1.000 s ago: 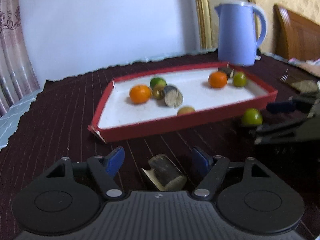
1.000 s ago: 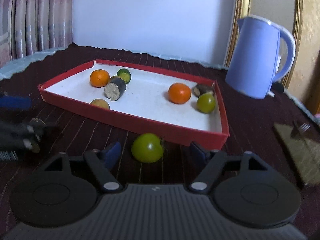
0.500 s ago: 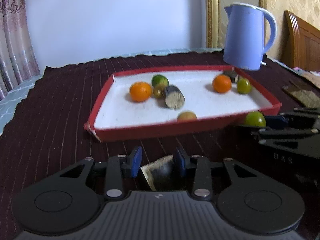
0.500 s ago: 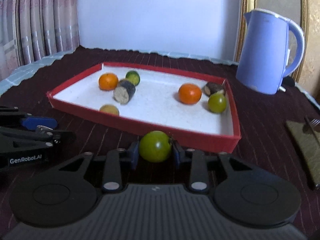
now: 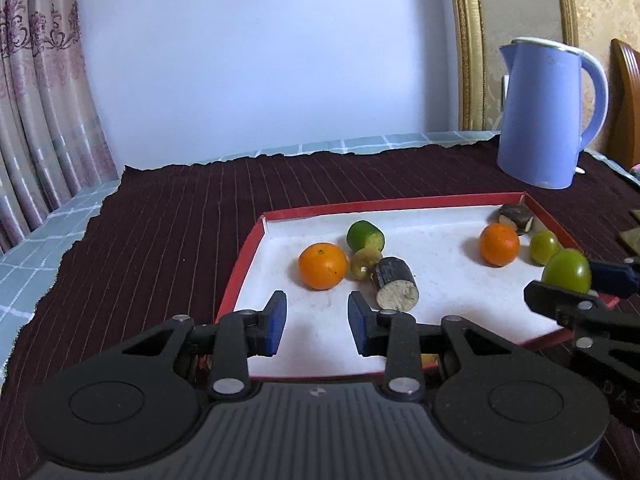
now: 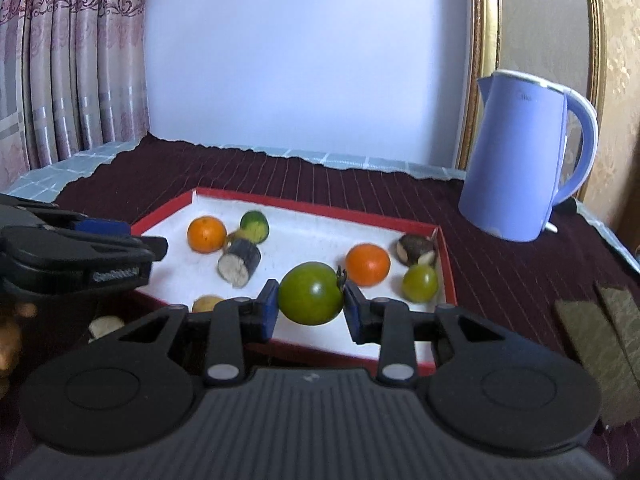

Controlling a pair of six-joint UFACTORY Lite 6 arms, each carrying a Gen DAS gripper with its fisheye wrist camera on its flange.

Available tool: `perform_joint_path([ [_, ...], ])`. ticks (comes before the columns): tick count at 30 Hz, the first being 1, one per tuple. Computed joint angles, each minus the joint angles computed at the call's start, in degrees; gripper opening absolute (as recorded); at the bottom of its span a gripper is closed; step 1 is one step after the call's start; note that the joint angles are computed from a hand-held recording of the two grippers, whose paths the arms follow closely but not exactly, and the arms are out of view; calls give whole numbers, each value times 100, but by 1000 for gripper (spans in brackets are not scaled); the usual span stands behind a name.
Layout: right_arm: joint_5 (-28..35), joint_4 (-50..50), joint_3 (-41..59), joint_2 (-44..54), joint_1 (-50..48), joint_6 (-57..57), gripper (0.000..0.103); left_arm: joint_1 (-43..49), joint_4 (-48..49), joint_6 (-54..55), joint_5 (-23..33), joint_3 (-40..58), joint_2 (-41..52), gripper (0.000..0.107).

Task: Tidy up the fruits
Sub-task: 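Carry the held green lime over the tray with the right tool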

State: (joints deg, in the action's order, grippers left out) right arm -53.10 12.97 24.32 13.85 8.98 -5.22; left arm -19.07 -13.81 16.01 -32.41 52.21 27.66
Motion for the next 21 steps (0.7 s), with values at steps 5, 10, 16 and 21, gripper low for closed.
perform_joint_path([
  [5,143,50,186,-38,-29,-113,32,-50,-299,284,68,192,71,33],
  [10,230,-20,335,26,-105,-82,32,-93,-487,490,213,435,160,33],
  [16,275,-26,538,213,-148,-18,32,-132,-510,452,522,895,392,33],
  [21,384,-67,775,368,-250,3,32,-217,-668,572,627,1260,659,33],
])
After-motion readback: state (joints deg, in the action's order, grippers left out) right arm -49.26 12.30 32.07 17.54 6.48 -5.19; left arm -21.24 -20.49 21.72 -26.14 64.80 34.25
